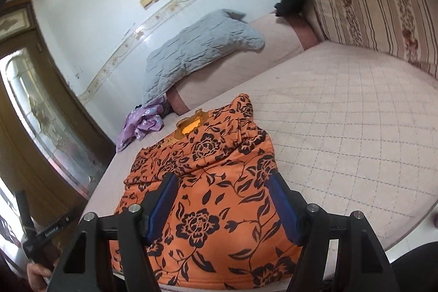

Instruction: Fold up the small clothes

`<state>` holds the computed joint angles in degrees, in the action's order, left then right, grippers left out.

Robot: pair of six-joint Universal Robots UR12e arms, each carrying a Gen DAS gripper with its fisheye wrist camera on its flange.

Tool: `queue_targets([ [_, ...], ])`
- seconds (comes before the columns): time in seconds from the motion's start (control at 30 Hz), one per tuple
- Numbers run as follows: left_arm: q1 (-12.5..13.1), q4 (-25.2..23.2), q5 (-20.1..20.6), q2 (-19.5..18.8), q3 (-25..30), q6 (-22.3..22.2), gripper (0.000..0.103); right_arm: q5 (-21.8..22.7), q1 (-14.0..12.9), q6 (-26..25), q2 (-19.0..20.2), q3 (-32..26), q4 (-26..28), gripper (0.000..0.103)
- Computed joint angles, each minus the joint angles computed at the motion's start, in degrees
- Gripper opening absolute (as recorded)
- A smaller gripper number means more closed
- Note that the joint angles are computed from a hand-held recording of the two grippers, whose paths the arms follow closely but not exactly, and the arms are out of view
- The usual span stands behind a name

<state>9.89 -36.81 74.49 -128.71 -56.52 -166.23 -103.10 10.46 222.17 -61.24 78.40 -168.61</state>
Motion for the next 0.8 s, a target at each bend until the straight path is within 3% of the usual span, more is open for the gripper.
queue_targets([
  [0.1, 0.19, -5.06, 2.49, -1.87, 3.28, -2.05, 0.103, 3.12, -1.0, 4.05, 0.2, 0.13, 1.47, 0.072],
  [0.33, 1.56, -15.79, 1.29, -4.83, 7.57, -4.55, 0.103, 9.31, -2.58, 10.36, 1.1, -0.53, 7.42, 0.072],
  [0.43, 2.04, -19.82, 0.17, -6.03, 9.77, -2.62, 0.102, 10.57, -3.35, 14.43, 0.59, 1.12, 6.66, 0.072],
  [0.5, 2.31, -21.03, -0.72, -6.73, 10.9, -1.37, 0.091, 10.73, -3.78, 17.34, 0.18, 2.42, 5.8, 0.072],
  [0.57, 2.56, -24.29, -2.33, -7.82, 13.0, 0.53, 0.087, 11.85, -4.27, 18.96, -0.01, 3.25, 5.48, 0.072],
  [0.63, 2.68, -27.11, -2.8, -8.66, 14.65, 1.65, 0.087, 15.02, -5.03, 20.36, 0.16, 3.12, 8.85, 0.072],
  [0.73, 2.25, -31.27, 0.51, -9.84, 16.98, 4.14, 0.08, 16.11, -5.13, 19.54, 0.36, 2.95, 10.35, 0.063],
  [0.8, 2.35, -34.37, -0.44, -10.08, 17.48, 5.36, 0.065, 18.79, -5.19, 16.9, 0.71, 2.22, 11.52, 0.037],
])
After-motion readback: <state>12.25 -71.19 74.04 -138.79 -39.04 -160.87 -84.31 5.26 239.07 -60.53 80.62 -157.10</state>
